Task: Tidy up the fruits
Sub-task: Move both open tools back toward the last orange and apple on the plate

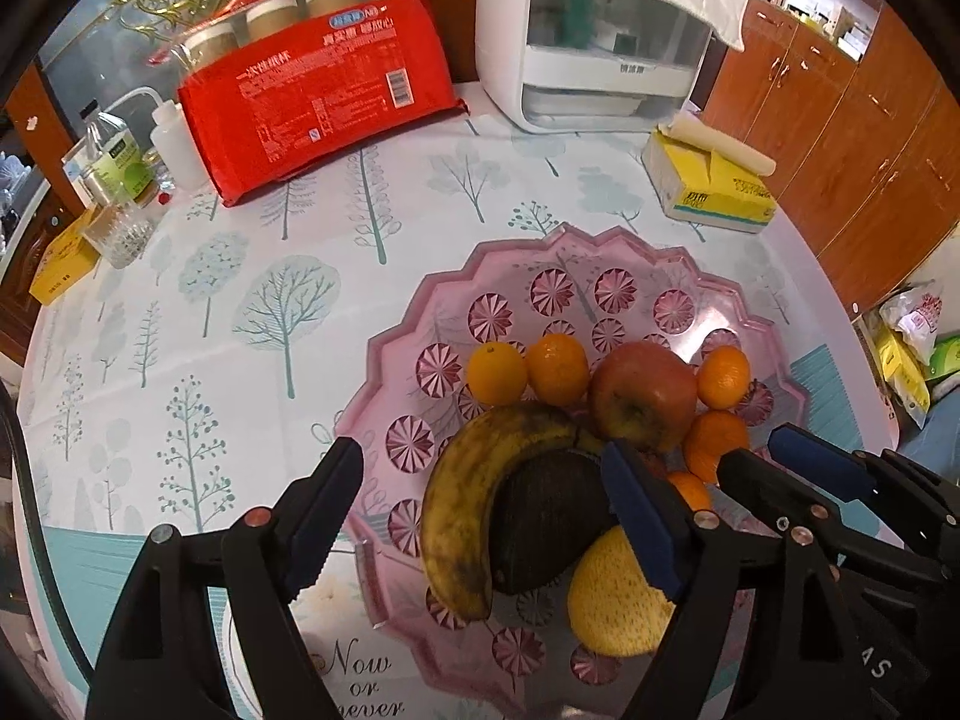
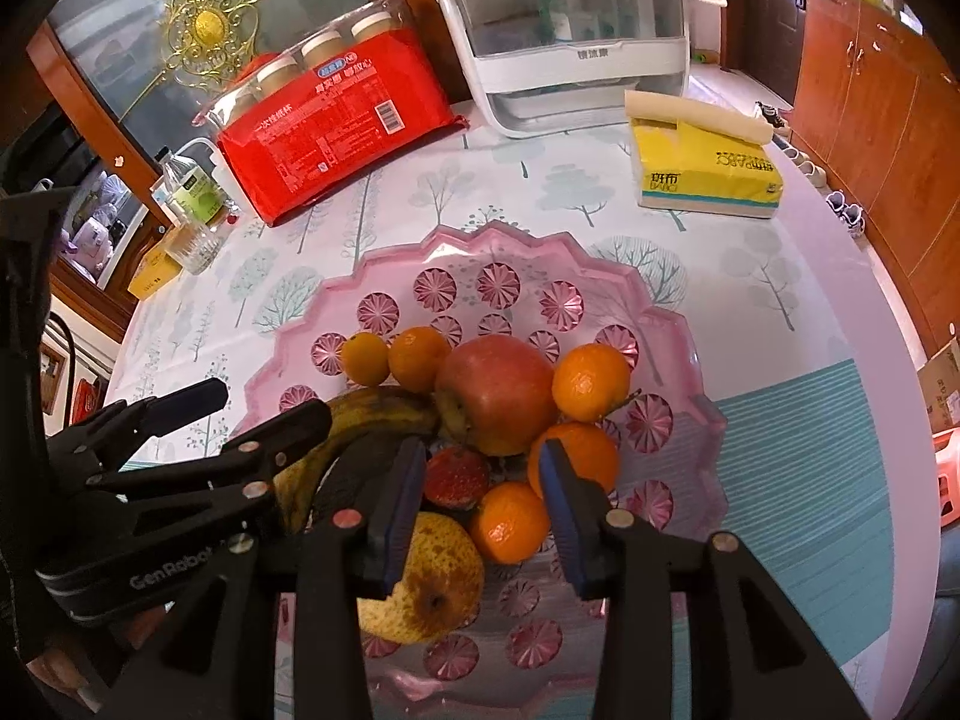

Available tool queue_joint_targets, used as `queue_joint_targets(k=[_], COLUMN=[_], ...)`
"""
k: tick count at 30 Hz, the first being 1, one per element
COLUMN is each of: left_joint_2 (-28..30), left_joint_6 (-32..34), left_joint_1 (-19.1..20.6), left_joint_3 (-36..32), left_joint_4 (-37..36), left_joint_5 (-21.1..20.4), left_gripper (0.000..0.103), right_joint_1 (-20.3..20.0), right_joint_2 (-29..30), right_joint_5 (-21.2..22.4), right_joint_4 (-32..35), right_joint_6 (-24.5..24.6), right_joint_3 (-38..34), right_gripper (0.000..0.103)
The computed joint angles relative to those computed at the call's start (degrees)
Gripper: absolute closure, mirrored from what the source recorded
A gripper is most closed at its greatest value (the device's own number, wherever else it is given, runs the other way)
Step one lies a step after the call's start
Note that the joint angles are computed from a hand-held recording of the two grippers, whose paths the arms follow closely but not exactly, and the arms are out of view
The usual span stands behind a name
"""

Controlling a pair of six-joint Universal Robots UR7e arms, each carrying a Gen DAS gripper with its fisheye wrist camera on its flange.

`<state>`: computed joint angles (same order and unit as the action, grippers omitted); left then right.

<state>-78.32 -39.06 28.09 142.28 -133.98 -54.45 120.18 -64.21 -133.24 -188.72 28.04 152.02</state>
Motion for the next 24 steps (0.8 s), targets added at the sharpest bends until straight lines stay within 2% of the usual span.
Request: queue_joint_targets(k=[9,17,24], left_joint_2=[-7.72,-14.77,-22.93], left_joint_6=[-3.94,-7.73,-12.23], left_joint_1=[-4.39,-9.73,-15.66], left_joint_3=[0.77,0.95,0.62], left_joint_4=[6.94,14.35,24.72], left_joint_5=[-0.62,-1.12,-0.26], left_gripper=[0.022,0.022,0.021], right_joint_1=[4.90,11.60,17.81], right_joint_2=[-2.98,-6.84,-8.11], right_joint_5=[-1.52,-4.24,-5.99], right_joint_4=[5.93,15.20,23.18], right_joint_6=[5.93,13.45,19.96], right_joint_3=[-0.16,-1.52,-4.00], right_gripper=[0.063,0.063,0.063])
